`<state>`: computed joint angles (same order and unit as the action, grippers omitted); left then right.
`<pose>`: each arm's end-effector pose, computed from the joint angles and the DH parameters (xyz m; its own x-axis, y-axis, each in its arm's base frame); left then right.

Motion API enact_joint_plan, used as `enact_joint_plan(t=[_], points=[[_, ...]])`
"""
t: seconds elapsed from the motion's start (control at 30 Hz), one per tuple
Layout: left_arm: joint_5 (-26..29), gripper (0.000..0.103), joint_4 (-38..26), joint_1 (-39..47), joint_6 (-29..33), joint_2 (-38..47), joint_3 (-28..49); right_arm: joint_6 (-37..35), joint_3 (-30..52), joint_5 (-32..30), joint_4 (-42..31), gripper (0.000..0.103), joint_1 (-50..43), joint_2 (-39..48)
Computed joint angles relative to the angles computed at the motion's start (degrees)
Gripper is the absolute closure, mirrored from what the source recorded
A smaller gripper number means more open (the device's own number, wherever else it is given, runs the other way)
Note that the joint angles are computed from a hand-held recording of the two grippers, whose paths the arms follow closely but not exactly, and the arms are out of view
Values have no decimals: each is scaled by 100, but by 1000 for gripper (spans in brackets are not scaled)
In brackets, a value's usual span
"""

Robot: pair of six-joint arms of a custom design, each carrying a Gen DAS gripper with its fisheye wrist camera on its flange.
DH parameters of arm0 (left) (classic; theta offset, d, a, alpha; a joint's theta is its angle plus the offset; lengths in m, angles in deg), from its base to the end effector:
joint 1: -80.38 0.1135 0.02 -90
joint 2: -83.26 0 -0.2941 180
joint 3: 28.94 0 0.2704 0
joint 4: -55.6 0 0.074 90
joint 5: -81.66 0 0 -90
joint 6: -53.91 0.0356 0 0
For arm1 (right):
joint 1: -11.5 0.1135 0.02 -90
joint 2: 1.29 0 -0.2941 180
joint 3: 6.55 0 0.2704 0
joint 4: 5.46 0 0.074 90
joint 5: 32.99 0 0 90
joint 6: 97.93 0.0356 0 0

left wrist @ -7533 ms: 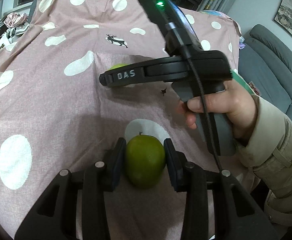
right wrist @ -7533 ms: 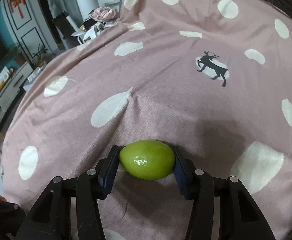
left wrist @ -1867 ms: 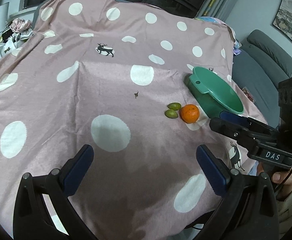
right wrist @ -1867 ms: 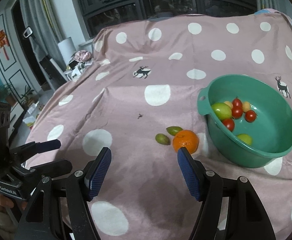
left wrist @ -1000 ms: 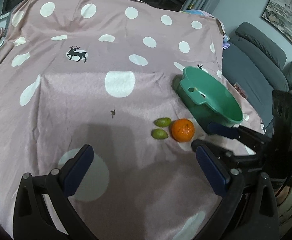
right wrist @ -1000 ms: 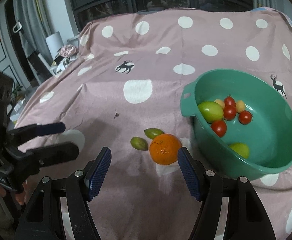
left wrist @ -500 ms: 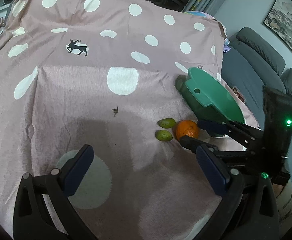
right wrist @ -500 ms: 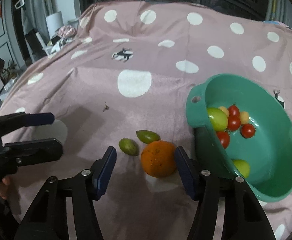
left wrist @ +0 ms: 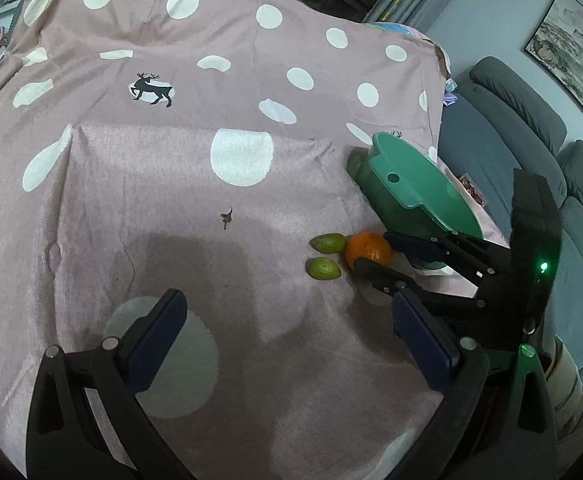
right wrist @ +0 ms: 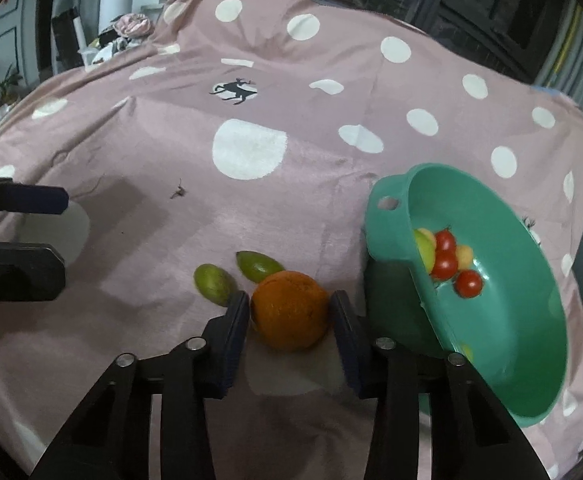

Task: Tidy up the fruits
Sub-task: 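Grasp the orange between the left and right grippers together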

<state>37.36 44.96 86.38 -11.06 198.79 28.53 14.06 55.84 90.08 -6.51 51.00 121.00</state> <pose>0.3266 0.0087 0.0573 -0.7611 0.2171 -0.6113 0.5602 0.6952 -0.4505 0.2926 0.2160 0.0374 -0.7485 -0.2104 -0.6289 -0.0521 0.9641 -0.2605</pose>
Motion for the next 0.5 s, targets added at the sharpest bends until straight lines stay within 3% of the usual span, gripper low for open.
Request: enact_joint_plan(t=[0.23, 0.37, 0.5], points=[[262, 1, -419, 44, 208, -31, 19, 267, -773, -1694, 1235, 60, 42, -374], [339, 1, -948, -52, 576, 17, 96, 183, -839, -1912, 1599, 62, 270, -317], [197, 2, -1092, -203, 688, 15, 86, 222, -928, -1990, 1825, 62, 311, -283]])
